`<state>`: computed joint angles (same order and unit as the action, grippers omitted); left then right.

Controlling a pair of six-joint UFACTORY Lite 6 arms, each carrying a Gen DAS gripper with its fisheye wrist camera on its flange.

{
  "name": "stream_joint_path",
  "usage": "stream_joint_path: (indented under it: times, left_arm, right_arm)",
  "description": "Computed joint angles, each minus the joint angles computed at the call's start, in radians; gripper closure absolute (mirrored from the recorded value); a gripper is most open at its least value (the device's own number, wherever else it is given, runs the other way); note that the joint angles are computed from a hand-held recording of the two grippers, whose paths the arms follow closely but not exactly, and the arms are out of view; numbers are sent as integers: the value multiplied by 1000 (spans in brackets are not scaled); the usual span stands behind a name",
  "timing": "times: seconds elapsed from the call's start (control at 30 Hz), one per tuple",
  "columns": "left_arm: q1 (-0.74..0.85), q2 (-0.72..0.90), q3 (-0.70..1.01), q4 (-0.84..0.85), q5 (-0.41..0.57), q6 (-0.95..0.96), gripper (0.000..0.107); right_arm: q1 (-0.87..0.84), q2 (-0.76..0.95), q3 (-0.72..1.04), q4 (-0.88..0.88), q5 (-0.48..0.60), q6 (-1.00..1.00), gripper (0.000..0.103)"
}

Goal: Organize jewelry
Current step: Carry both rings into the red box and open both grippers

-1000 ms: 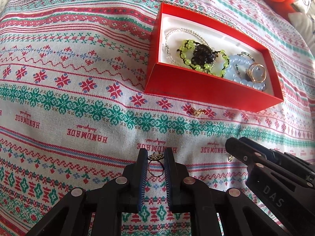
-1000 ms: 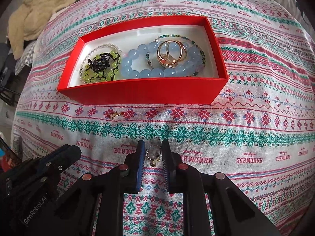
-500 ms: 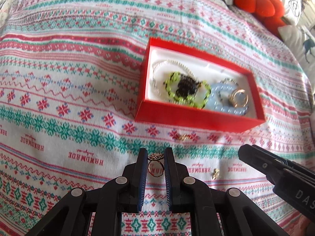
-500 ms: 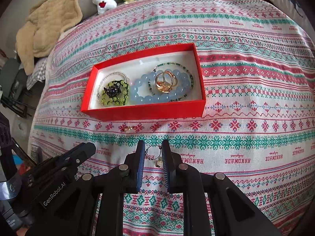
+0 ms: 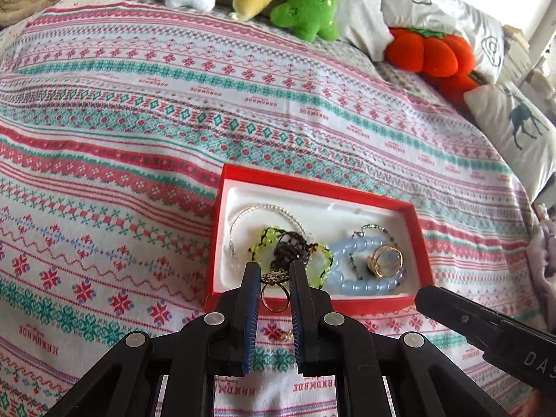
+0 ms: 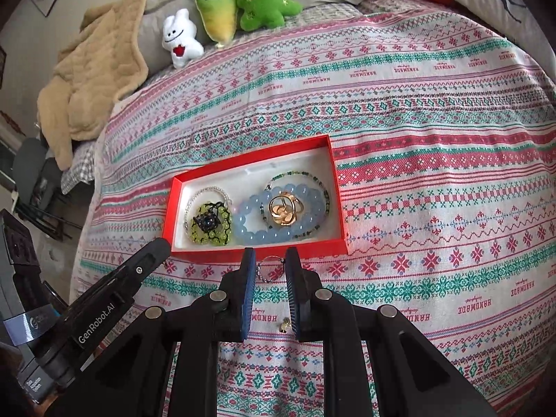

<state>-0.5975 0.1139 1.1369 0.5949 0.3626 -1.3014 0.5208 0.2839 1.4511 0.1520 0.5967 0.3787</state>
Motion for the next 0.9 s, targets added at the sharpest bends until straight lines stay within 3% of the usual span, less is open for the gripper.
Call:
stream_joint_path:
  times: [0.2,0.4,0.9]
  left_arm:
    - [-17,62,51,230,28,-189,96]
    - [-6,125,102,324,43,-262,96]
    - [-7,223,172,321,69,-241,94]
  right_arm:
    - [-41,33,23,64,-53,-73,85]
    - [-70,88,63,165,-89,-171,85]
    - [-53,243,207,270,-105,-331,84]
